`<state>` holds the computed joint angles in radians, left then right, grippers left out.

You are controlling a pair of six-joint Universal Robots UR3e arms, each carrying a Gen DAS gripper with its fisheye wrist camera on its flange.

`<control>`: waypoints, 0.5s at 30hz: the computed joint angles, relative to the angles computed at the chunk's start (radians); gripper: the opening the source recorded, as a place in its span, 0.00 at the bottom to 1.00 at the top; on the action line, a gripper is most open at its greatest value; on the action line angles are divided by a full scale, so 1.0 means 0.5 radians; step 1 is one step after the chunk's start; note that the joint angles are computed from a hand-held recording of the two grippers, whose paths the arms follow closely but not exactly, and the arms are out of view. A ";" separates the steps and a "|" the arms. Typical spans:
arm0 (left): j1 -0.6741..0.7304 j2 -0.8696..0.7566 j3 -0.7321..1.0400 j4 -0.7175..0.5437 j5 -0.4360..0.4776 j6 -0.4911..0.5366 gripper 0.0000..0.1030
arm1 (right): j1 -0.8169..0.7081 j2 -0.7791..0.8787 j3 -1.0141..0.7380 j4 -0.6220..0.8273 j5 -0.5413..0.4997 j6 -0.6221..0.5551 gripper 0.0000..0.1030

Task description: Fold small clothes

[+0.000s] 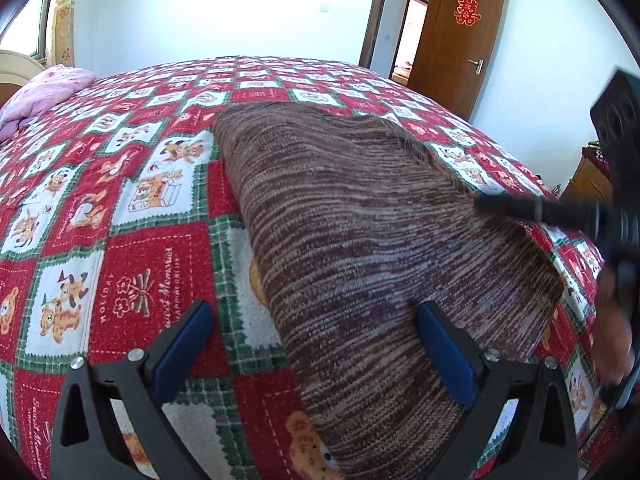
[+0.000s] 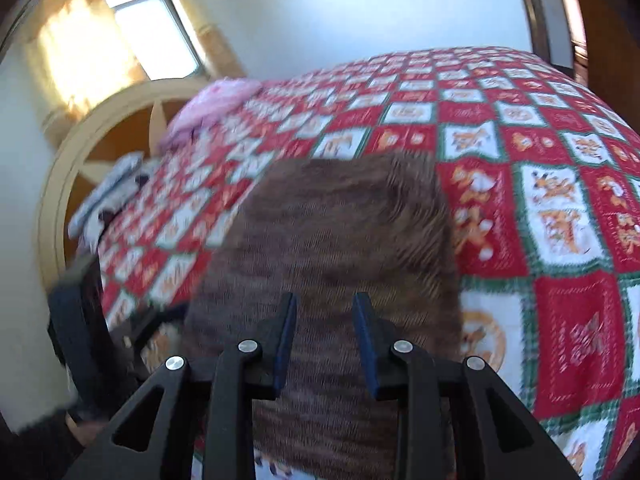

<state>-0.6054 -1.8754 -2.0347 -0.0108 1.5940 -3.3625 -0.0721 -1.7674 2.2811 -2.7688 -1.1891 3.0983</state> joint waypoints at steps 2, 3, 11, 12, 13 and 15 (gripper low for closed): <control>0.006 -0.008 0.007 -0.003 -0.004 0.006 1.00 | -0.034 0.011 0.060 -0.054 -0.069 0.016 0.28; 0.005 -0.007 0.009 -0.011 -0.004 0.010 1.00 | -0.166 -0.051 0.156 -0.058 0.086 -0.015 0.28; 0.003 -0.006 -0.003 -0.016 0.005 0.035 1.00 | -0.247 -0.306 0.310 0.101 0.105 -0.170 0.27; 0.004 -0.007 -0.001 -0.020 0.005 0.038 1.00 | -0.254 -0.355 0.316 0.156 0.120 -0.163 0.27; 0.000 -0.006 0.000 -0.024 0.008 0.035 1.00 | -0.268 -0.370 0.316 0.186 0.134 -0.177 0.27; 0.005 -0.006 0.003 -0.033 0.000 0.040 1.00 | -0.320 -0.395 0.365 0.182 0.172 -0.243 0.27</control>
